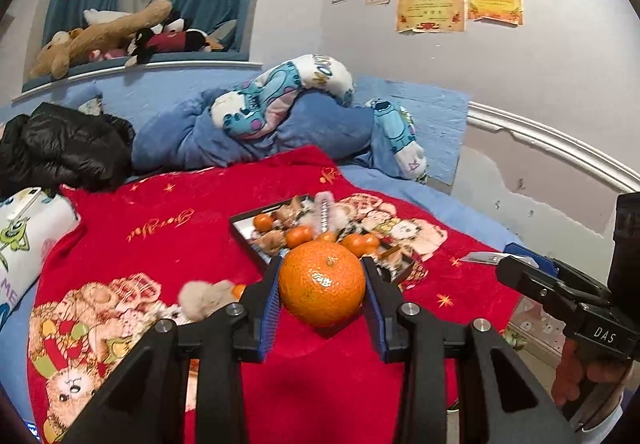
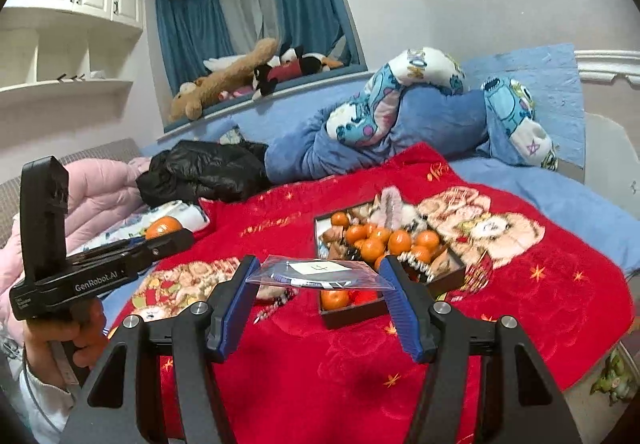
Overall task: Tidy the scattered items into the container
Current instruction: 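Carry the orange and clear bag with both grippers over the black box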
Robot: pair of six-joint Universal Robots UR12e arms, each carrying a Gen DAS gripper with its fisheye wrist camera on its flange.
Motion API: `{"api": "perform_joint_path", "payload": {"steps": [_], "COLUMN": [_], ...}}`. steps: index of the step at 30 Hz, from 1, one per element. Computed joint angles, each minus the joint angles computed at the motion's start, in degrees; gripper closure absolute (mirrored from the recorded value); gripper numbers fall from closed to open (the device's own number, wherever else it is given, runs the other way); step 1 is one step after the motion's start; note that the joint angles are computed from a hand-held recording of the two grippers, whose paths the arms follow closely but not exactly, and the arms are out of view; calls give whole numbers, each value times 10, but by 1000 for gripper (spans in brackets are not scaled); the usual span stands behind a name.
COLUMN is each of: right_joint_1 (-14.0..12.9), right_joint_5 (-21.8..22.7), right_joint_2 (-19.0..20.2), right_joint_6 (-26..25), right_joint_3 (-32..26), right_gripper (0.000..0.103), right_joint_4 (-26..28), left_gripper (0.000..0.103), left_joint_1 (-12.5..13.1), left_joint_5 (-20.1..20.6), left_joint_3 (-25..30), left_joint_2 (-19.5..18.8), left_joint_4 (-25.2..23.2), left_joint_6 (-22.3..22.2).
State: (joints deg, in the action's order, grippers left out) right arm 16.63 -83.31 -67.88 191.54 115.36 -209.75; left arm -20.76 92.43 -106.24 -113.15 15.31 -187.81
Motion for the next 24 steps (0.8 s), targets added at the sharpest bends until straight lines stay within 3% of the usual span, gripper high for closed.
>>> {"api": "perform_joint_path", "payload": {"steps": [2, 8, 13, 20, 24], "right_joint_1": [-7, -24, -29, -38, -44], "right_joint_5": [17, 65, 70, 83, 94], "right_joint_2": [-1, 15, 40, 83, 113], "right_joint_6": [-5, -17, -25, -28, -26], "right_joint_3": [-5, -39, -78, -149, -198], "right_gripper": [43, 43, 43, 43, 43], "right_joint_4": [-2, 8, 31, 72, 110], "left_gripper": [65, 65, 65, 65, 65], "left_joint_1": [-5, -18, -2, 30, 37], "left_joint_5": [15, 121, 97, 24, 22], "left_joint_3": [13, 75, 111, 184, 245], "left_joint_2": [-6, -42, -66, -112, -152], "left_joint_4": [-5, -53, -78, -116, -155], "left_joint_6": [-1, 9, 12, 7, 17]}}
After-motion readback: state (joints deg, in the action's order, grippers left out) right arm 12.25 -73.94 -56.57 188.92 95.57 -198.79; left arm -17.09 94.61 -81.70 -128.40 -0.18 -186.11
